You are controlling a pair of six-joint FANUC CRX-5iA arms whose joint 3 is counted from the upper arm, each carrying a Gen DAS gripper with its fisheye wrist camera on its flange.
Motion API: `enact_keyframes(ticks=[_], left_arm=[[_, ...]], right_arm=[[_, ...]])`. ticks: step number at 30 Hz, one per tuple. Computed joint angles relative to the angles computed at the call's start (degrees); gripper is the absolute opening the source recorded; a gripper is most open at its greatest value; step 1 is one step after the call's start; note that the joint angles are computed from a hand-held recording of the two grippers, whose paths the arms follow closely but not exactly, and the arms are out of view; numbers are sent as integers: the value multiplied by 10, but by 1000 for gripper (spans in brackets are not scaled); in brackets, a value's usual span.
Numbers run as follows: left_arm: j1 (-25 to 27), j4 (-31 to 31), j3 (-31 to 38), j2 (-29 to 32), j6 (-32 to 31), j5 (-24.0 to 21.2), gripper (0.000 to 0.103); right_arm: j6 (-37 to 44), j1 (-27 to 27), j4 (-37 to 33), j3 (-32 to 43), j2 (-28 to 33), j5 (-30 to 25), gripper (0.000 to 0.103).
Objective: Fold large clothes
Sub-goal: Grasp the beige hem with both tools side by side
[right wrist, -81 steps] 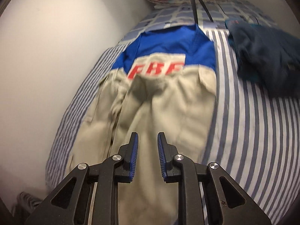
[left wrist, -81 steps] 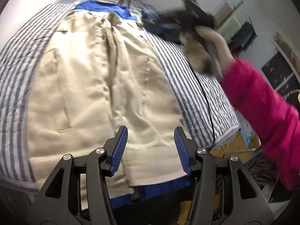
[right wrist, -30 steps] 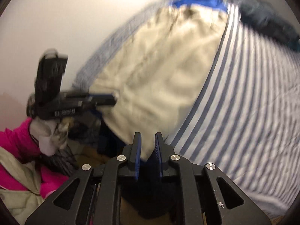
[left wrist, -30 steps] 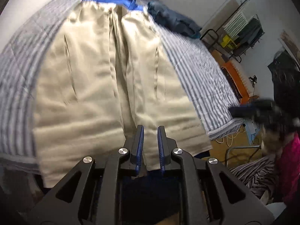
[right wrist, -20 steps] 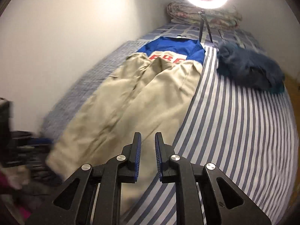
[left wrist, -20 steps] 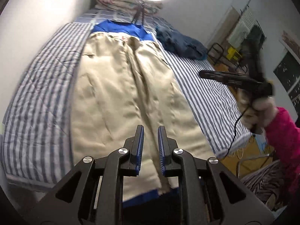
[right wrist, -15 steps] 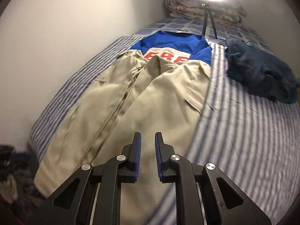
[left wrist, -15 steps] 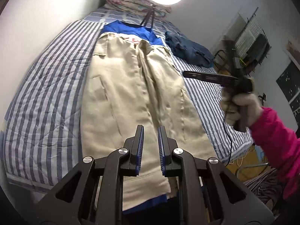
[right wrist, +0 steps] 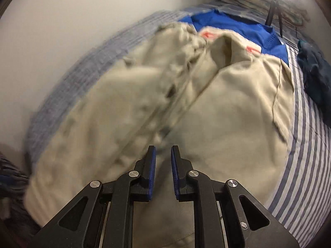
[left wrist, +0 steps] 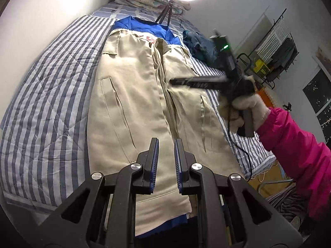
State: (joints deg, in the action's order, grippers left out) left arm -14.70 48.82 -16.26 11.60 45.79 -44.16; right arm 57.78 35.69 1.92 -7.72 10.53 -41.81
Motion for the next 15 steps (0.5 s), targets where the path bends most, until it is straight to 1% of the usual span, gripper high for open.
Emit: enact_keyframes(ticks=[1,4,6,8,9,12,15], left_arm=[[0,2,0,1,-1,1,13],[3,2,2,5,3,2,13],[4,-2,5,7,7,2,13],[6,-2,5,8,9,2,13],[6,-3,6,9,10,3,13],[8,-10,7,9,16,4,13],[11,-14,8,10,23,3,14]], right_arm=[[-9,-6,11,-7,-9,10,14],[-100,-18,89,-33,-18,34,14],[-194,-33,159,-44,-9,36,14],[-254,-48,205,-43,10,26,14],[-263,-53,209,-38,19,25,14],[-271,-69,187,-16,48,37,14],[-242,-65,171,13,80,28,14]])
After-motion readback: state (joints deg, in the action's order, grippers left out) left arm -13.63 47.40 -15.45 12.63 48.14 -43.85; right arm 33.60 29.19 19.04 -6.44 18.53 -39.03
